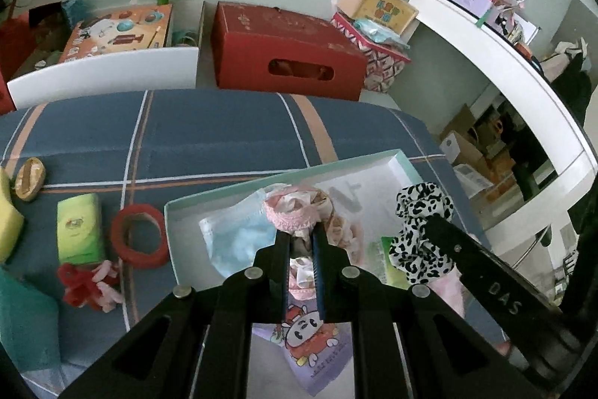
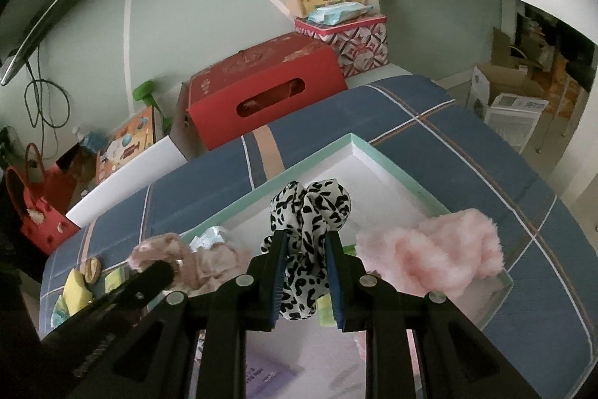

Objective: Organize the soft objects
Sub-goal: 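Carry both scrunchies over the white tray with both grippers, then open both grippers to drop the scrunchies into the tray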

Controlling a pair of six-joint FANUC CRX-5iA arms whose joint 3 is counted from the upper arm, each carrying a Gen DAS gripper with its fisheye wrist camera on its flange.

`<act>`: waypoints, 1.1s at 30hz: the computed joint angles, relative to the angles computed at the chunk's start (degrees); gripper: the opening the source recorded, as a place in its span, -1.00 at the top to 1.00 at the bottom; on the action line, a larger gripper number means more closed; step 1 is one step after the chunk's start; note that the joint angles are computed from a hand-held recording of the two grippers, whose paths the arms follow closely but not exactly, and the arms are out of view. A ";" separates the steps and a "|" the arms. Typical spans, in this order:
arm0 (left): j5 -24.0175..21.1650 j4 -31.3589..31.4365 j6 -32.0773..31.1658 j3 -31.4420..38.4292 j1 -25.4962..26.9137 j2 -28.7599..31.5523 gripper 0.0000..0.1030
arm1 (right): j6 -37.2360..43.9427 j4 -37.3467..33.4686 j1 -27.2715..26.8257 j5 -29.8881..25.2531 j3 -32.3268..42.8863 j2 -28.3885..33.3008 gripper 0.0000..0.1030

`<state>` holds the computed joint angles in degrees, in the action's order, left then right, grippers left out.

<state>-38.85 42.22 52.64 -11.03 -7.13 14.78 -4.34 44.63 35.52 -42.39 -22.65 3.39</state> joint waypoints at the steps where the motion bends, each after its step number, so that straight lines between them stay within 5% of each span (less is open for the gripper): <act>1: -0.05 -0.49 0.54 0.18 -0.01 0.22 0.79 | 0.77 -0.63 -0.01 0.19 0.37 0.34 0.56; 5: 0.21 -2.29 2.51 0.80 0.16 1.12 0.75 | 3.86 -3.24 0.15 0.33 1.70 1.44 0.54; 10: -1.42 -2.88 4.70 1.74 1.04 1.48 -0.13 | 5.11 -3.72 0.63 -0.41 2.45 1.61 0.51; 15: -3.94 -9.25 11.07 4.68 1.83 0.99 -0.39 | 6.30 -3.99 1.13 -1.59 3.23 1.60 0.24; 23: -10.02 -27.00 26.02 12.57 2.05 0.87 -0.65 | 10.41 -5.52 2.69 -6.55 6.09 2.12 -0.33; 33: -13.28 -34.39 31.13 15.62 1.90 0.93 -0.69 | 15.16 -7.88 3.88 -13.36 9.63 4.19 -1.00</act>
<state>-52.13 7.82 83.77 4.59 -5.23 15.72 10.82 36.75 39.41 -55.75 -13.02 7.58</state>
